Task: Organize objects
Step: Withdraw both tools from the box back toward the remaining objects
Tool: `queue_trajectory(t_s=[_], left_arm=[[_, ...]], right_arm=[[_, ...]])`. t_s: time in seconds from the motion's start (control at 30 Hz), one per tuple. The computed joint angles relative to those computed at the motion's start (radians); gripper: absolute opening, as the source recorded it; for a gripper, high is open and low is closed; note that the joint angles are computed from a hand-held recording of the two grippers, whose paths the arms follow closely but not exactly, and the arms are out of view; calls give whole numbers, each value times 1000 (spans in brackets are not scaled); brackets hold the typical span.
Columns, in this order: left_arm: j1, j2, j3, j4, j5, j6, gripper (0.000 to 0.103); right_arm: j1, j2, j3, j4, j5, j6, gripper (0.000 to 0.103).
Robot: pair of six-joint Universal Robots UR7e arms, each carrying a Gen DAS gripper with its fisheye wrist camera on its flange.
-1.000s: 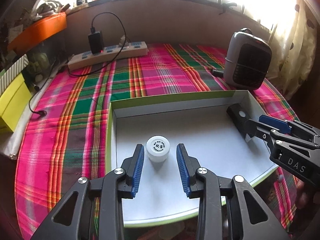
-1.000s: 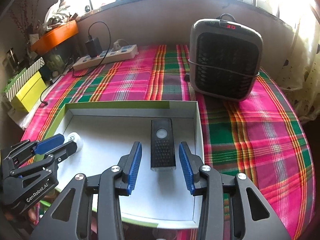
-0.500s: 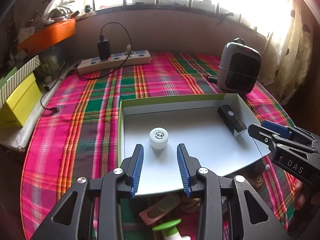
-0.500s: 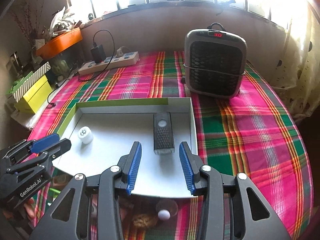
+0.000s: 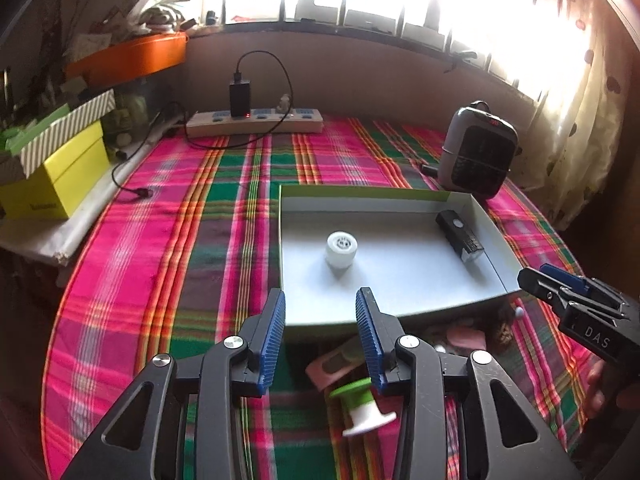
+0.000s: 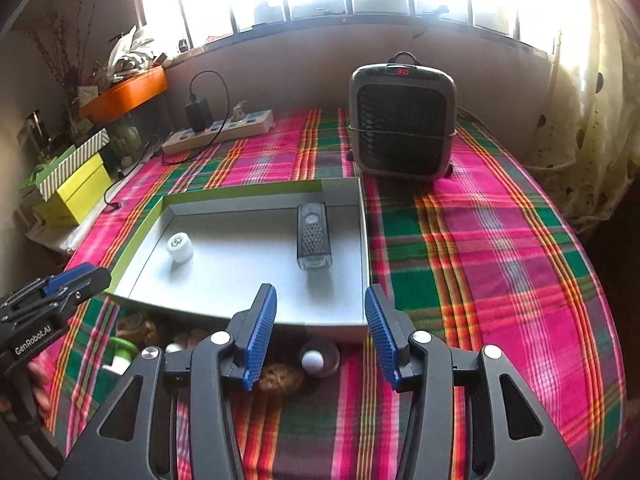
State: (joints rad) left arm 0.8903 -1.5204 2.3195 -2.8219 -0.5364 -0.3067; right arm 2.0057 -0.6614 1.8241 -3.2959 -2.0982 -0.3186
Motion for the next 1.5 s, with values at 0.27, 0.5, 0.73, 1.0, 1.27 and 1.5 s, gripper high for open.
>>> queue_trajectory(t_s=[0.27,0.5,0.73,1.0,1.27,1.5], left_arm=[[-21,-66,60,56,-46,-65,37],[-28,-86,89,99,-72,-123,38],[-21,-73,90,100,-113,-123,39],[-8,-38,77,115,-130,-132,39],[8,-27,72,123,-129,-137,39],[14,-24,72,117,-123,-133,39]], right_arm=[[-4,-20,58,-43,-3,-4,49],[-7,-33,107,-84,-2,-2,53],[-14,-43,139,-100,-8,10,53],[-22,-50,155,-101,-14,21,53],[-27,-47,157,-86,4,20,54],[-21,-31,144,-52,28,12,54]])
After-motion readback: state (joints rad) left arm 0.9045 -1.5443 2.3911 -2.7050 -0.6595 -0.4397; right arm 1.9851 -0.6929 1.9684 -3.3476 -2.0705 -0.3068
